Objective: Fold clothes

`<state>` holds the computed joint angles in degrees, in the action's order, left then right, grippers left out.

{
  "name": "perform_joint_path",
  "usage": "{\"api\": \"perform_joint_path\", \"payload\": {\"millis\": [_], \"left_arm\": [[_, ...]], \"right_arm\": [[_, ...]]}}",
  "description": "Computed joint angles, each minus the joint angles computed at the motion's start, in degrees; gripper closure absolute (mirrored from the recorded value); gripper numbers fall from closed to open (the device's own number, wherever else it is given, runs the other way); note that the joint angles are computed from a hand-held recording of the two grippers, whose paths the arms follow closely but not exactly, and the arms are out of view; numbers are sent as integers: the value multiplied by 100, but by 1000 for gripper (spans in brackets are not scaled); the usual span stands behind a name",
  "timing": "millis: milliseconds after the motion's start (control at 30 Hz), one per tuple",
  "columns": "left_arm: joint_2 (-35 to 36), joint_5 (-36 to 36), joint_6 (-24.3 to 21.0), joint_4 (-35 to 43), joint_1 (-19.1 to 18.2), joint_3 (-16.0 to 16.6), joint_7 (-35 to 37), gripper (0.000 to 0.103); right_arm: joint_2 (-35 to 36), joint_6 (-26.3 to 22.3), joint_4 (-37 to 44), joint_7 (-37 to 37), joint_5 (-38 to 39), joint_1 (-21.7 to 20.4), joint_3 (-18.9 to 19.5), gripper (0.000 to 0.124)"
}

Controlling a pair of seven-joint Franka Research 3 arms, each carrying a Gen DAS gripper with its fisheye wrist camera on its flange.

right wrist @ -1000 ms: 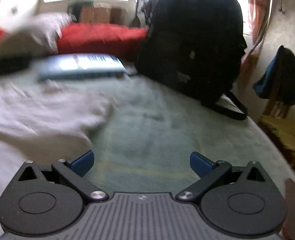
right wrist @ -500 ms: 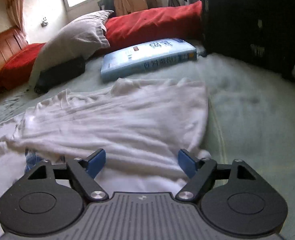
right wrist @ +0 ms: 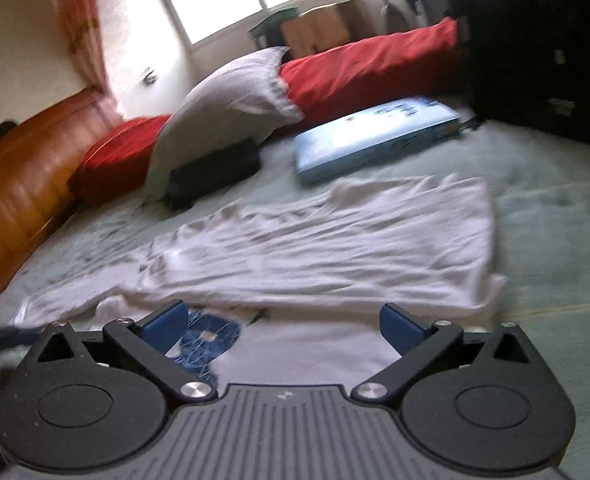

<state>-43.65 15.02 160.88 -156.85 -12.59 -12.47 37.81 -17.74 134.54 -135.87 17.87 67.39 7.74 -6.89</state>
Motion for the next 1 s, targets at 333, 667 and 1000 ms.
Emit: {"api": "perform_joint_path", "payload": {"millis": [333, 667, 1000], "left_arm": [[1403, -589, 1976, -119, 705, 266, -880, 1], [1911, -871, 3261, -182, 1685, -99, -1371, 1], [2285, -564, 3908, -194, 1157, 765, -1525, 13]], "right_arm": [[331, -691, 34, -246, 314, -187, -221, 21], [451, -797, 66, -247, 511, -473, -81, 21], [492, -773, 62, -336, 573, -487, -57, 21]]}}
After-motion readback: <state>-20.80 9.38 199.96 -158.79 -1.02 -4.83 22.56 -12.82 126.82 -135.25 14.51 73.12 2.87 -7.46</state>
